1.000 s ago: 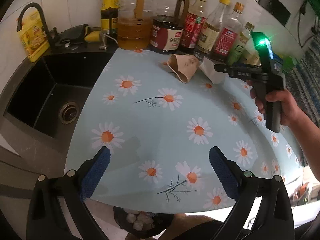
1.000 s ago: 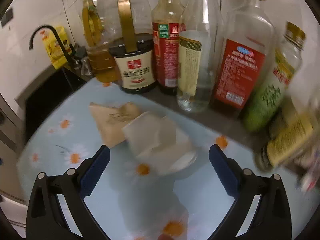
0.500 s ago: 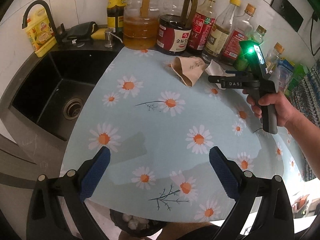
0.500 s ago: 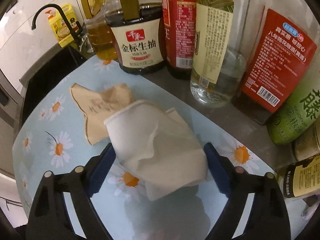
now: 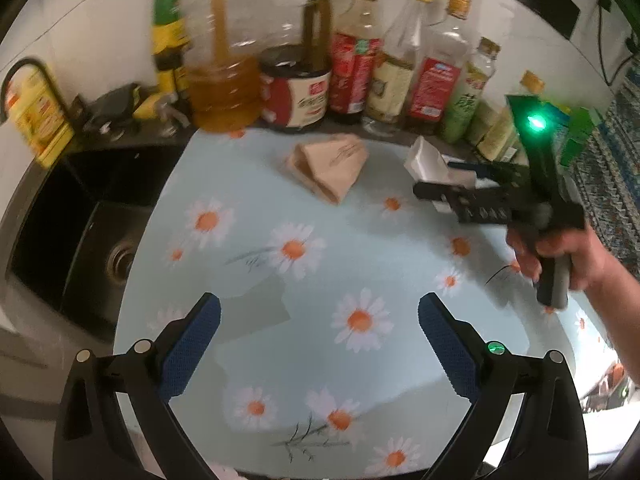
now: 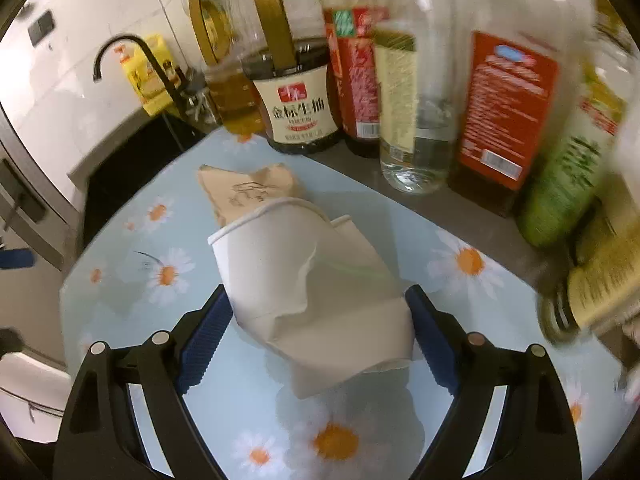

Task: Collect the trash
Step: 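Grasp the brown paper bag with the left tool while right holds paper cup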

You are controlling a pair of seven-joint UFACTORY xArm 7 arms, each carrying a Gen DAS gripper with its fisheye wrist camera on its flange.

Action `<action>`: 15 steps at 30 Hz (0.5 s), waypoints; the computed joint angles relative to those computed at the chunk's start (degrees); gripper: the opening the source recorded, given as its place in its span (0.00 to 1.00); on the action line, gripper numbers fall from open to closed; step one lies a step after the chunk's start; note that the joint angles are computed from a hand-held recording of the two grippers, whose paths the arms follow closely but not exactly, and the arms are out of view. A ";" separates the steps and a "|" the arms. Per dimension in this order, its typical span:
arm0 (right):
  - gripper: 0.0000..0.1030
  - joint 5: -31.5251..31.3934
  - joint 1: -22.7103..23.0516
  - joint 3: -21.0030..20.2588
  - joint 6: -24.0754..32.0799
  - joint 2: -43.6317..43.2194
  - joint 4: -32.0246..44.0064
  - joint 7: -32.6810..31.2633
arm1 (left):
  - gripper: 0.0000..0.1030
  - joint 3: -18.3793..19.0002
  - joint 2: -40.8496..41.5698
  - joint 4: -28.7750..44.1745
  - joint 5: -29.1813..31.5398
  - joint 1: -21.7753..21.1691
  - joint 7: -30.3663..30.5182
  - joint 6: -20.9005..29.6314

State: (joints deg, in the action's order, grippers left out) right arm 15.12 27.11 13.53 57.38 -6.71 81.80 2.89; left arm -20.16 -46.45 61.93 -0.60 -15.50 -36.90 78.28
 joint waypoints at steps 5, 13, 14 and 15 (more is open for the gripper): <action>0.83 4.61 -0.16 -1.16 -1.64 -7.33 -5.66 1.40 | 0.93 0.17 5.76 4.20 2.52 0.00 4.84 -2.38; 0.84 9.71 0.31 -2.61 -3.51 -19.25 -16.45 6.13 | 0.93 2.12 16.25 10.47 5.32 0.32 10.89 -3.08; 0.84 9.96 0.41 -2.66 -3.47 -20.51 -17.62 6.72 | 0.93 2.39 17.80 11.25 5.69 0.20 11.81 -3.30; 0.84 10.39 0.57 -2.77 -3.41 -21.70 -18.74 7.40 | 0.93 2.50 18.68 11.64 6.17 0.11 12.22 -3.47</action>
